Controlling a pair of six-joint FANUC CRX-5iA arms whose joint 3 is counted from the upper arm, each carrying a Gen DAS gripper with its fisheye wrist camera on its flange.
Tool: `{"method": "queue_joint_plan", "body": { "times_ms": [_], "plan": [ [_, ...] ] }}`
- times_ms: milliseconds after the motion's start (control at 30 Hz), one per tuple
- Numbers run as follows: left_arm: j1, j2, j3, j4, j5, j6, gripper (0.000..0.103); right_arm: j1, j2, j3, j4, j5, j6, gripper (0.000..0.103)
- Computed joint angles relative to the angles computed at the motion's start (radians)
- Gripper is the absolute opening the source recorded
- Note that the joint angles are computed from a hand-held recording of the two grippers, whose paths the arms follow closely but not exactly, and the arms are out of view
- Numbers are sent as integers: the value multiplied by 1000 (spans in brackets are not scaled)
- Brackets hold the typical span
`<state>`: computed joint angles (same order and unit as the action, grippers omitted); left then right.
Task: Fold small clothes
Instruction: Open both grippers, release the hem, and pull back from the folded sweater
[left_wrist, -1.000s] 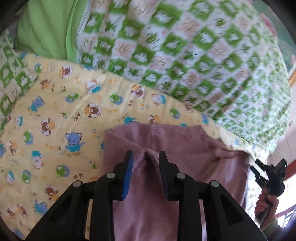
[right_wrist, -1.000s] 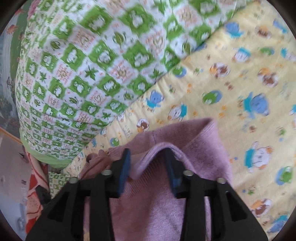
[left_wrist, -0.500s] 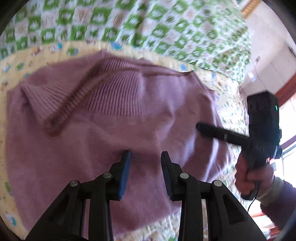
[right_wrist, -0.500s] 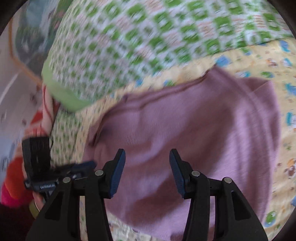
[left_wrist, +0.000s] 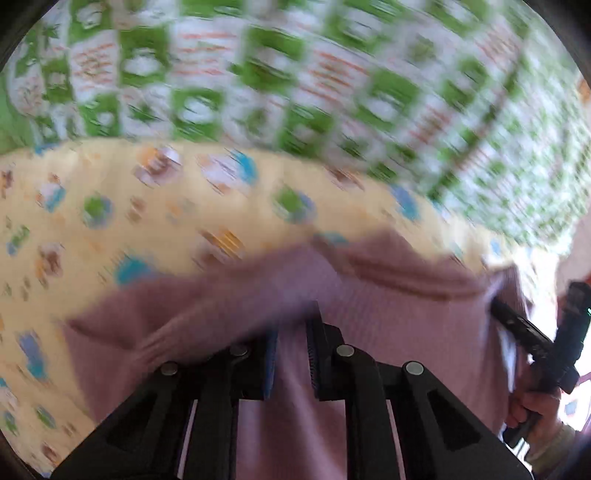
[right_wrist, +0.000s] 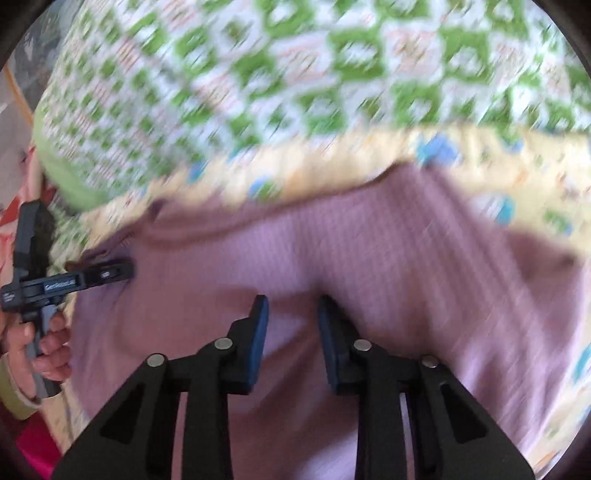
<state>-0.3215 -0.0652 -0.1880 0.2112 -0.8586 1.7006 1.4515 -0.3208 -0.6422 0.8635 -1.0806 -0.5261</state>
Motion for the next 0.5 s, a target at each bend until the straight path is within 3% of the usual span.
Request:
{"method": "queue_joint_plan", "body": {
  "times_ms": [200, 333, 433, 500],
  "plan": [
    [20, -14, 19, -62, -32, 36, 13, -39, -19, -9, 17, -70, -91, 26],
    [-2, -97, -10, -82, -67, 73, 15, 44, -54, -5, 36, -159, -166, 31],
    [-8, -196, -80, -48, -84, 35, 17, 133, -102, -21, 48, -200, -220, 35],
    [-18, -260, -128, -29, -96, 24, 24, 193, -117, -24, 54, -210, -249, 36]
  ]
}}
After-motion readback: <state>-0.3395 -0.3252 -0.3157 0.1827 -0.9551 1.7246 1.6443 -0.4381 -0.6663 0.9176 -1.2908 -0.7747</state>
